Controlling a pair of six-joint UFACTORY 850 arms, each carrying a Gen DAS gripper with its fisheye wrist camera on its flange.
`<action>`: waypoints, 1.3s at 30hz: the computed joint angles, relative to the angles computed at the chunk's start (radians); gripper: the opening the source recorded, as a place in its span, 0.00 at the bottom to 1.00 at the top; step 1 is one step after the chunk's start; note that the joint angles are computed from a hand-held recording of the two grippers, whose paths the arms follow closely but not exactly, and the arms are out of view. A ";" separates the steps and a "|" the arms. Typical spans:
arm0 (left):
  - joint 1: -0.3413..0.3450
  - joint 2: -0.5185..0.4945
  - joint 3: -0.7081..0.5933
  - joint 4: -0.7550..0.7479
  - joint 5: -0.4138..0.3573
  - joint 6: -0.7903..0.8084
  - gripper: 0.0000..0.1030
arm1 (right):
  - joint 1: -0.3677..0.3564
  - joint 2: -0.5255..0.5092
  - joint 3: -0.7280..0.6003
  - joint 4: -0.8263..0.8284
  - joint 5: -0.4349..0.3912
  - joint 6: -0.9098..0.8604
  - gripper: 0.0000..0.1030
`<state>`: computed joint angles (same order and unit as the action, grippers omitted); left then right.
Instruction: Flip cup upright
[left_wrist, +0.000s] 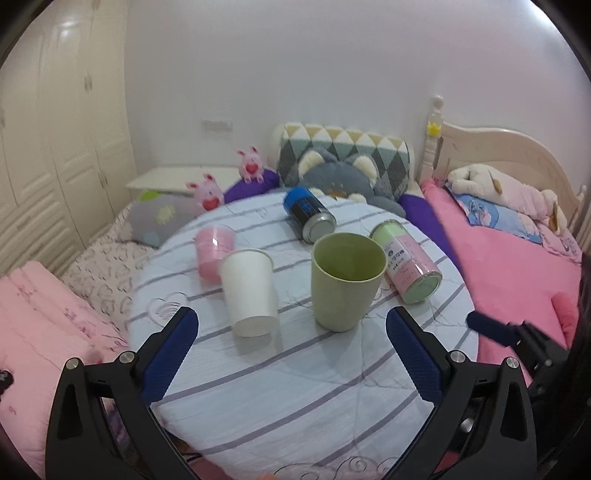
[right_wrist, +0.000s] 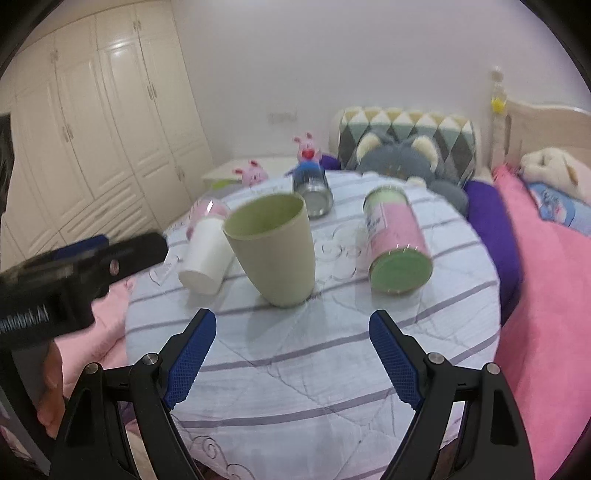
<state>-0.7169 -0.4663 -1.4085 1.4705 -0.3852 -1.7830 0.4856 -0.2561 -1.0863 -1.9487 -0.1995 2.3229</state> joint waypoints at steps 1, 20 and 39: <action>-0.011 0.012 0.020 0.060 -0.030 -0.060 1.00 | 0.007 0.009 0.009 -0.037 -0.017 0.037 0.84; -0.072 0.133 0.192 0.362 -0.181 -0.427 1.00 | 0.069 0.144 0.166 -0.409 -0.286 0.346 1.00; -0.072 0.116 0.183 0.333 -0.171 -0.399 1.00 | 0.066 0.142 0.163 -0.436 -0.288 0.372 1.00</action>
